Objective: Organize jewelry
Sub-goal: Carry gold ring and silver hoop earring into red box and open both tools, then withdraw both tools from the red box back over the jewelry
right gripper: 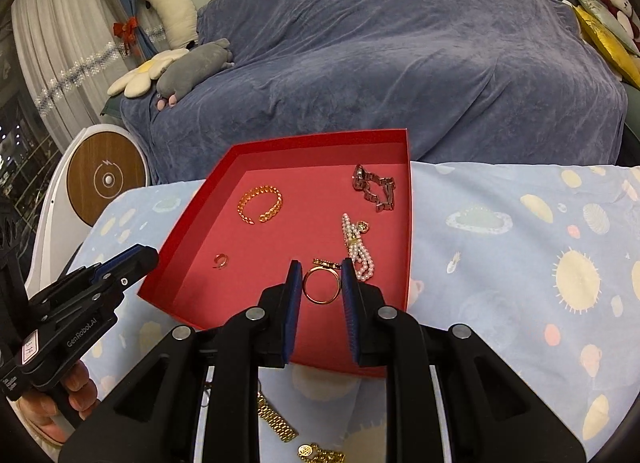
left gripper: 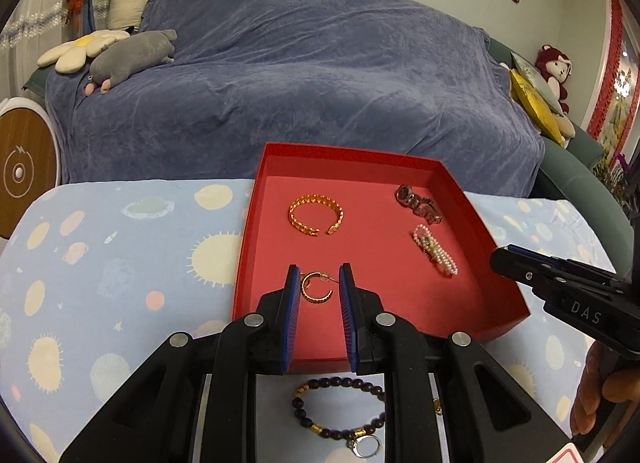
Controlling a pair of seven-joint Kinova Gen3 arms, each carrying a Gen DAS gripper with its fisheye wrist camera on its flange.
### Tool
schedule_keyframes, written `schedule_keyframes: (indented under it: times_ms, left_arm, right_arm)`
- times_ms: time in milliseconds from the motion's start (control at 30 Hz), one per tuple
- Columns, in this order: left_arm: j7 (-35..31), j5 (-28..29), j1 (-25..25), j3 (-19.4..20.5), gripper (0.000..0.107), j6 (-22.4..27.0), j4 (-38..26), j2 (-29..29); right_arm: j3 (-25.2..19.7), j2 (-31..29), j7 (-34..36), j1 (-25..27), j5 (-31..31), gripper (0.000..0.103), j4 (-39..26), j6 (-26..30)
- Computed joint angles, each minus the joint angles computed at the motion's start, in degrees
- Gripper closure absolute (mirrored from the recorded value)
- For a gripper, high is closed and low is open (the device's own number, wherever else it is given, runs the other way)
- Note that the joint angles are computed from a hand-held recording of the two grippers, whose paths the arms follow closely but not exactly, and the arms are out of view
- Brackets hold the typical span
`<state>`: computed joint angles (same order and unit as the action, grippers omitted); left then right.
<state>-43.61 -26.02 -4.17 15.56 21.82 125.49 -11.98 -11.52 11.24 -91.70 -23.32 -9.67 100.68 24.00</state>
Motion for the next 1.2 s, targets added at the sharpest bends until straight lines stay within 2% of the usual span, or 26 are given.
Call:
schedule_keyframes:
  times_ms: [133, 300, 400, 500, 567, 700, 867, 1000, 1067, 1200]
  left_arm:
    - [1.3, -2.2, -0.8, 0.2, 0.091, -0.9, -0.1, 2.3]
    - [1.2, -2.6, 0.9, -1.5, 0.090, -2.6, -0.7, 3.9]
    - [2.0, -3.9, 1.8, -1.5, 0.090, -1.8, -1.4, 5.5]
    - [4.8, -6.7, 2.6, -1.8, 0.086, -1.0, -1.4, 6.1]
    - [4.8, -6.2, 3.8, -3.1, 0.082, -0.4, -1.4, 5.6]
    - [4.1, -4.5, 4.2, -4.0, 0.082, 1.3, -1.1, 3.0]
    - [1.7, -1.4, 3.2, -3.3, 0.080, 4.8, 1.0, -2.6]
    - [-1.3, 4.9, 3.2, -4.6, 0.076, 6.9, 4.2, -8.3]
    - [-2.4, 7.9, 2.9, -4.8, 0.075, 7.9, 5.8, -10.9]
    - [-3.4, 11.2, 0.8, -1.8, 0.075, 10.4, 6.7, -14.4]
  right_arm:
    - [0.7, 1.8, -1.2, -1.4, 1.7, 0.084, -0.9, 0.7]
    - [2.0, 2.2, -4.5, -3.5, 5.1, 0.082, -0.7, -0.2]
    - [1.9, 2.3, -5.2, -2.9, 5.5, 0.082, -0.3, -0.5]
    - [1.3, 1.7, -4.7, -1.8, 4.8, 0.082, 0.2, -0.9]
    - [1.8, 0.4, -5.6, -2.5, 6.0, 0.082, 1.0, -1.3]
    - [0.4, -2.4, -3.7, -0.7, 3.6, 0.075, 3.3, -2.0]
    - [-1.9, -5.8, 3.4, 2.7, -6.0, 0.072, 6.2, -1.0]
    - [-1.4, -8.0, 3.8, 0.8, -6.3, 0.070, 9.0, 0.7]
    - [-1.3, -8.9, 5.1, 0.5, -9.0, 0.070, 10.3, 1.7]
    - [-1.2, -10.5, 3.8, -1.4, -9.5, 0.070, 13.2, 1.0]
